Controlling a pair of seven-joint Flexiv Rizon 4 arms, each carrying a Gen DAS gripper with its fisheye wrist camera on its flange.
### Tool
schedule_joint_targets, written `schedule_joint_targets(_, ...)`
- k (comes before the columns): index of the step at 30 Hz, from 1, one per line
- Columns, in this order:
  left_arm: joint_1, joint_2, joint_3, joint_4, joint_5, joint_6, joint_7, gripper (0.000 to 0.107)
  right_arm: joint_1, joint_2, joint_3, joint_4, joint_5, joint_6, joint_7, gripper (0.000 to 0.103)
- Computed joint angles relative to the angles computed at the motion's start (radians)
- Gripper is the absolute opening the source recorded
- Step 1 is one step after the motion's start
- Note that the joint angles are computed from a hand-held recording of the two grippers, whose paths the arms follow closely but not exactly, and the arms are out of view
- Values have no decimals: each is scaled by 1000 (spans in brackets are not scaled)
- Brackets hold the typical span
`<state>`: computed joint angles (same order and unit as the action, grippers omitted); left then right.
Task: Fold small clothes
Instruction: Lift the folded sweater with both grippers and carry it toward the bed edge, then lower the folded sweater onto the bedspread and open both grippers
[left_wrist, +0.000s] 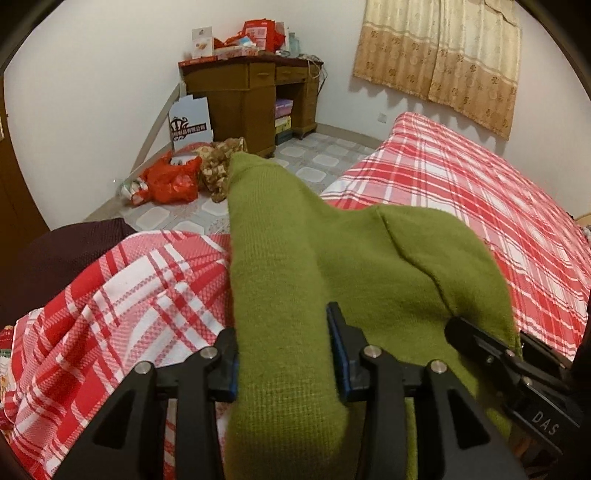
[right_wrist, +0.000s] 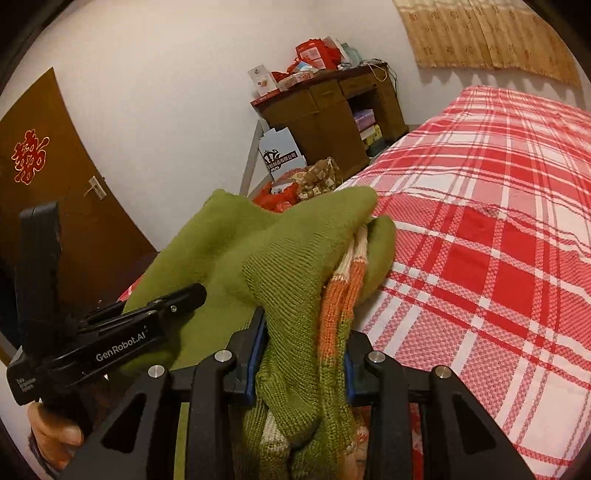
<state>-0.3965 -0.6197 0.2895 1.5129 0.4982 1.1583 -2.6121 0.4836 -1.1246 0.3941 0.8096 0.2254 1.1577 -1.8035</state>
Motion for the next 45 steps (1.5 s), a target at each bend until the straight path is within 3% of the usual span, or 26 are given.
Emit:
schedule_joint_targets(3,-9,1,6,-8,7,-28,-3,48,-7,-7,7,-20,11,-32,16,38)
schedule_joint_targets(7,-26,7,17,-22,43,-97,-22,62,-9,20,-14,7,15,-58,37,49)
schedule_joint_targets(11,-29,36,-1,-15,75,-157,-25,67,4,112,-68,160,-29,20,44,49)
schedule_joint_targets(14,-21,76,-25,22,99,-153,-35,67,-14,167,-55,270,-58,75,39,50)
schedule_joint_targets(19,-2,164,-54,157,131,-17,-90,67,-70,210,3,378,-68,83,47,54)
schedule_joint_targets(21,14,181,-65,212,130,65,-115,68,-76,210,6,400,-69,99,59,61)
schedule_joint_targets(23,45,174,-90,250,93,143,-89,68,-89,197,28,405,-58,116,72,63)
schedule_joint_targets(26,35,149,-73,272,46,203,-83,68,-98,196,52,436,-56,177,70,63)
schedule_joint_targets(27,42,141,-74,286,22,244,-81,68,-96,199,47,443,-67,180,77,63)
schedule_joint_targets(29,93,134,-118,326,-52,325,-46,65,-98,208,51,456,-83,165,101,44)
schedule_joint_targets(31,101,139,-128,342,-93,347,-19,55,-139,200,117,430,-54,88,100,28)
schedule_joint_targets(32,97,144,-125,347,-104,353,-4,44,-151,199,135,419,-35,60,103,27)
schedule_joint_targets(35,96,176,-125,381,-141,391,38,36,-221,187,234,375,67,-25,45,23)
schedule_joint_targets(37,70,197,-104,390,-159,383,58,36,-259,200,282,386,127,-51,-12,22)
schedule_joint_targets(40,-3,193,-51,364,-164,290,102,36,-192,276,167,470,110,21,-8,22)
schedule_joint_targets(43,-134,155,68,290,-71,168,27,44,-126,290,67,504,77,50,55,22)
schedule_joint_targets(45,-205,143,123,237,32,70,-40,53,-122,276,65,516,72,83,64,23)
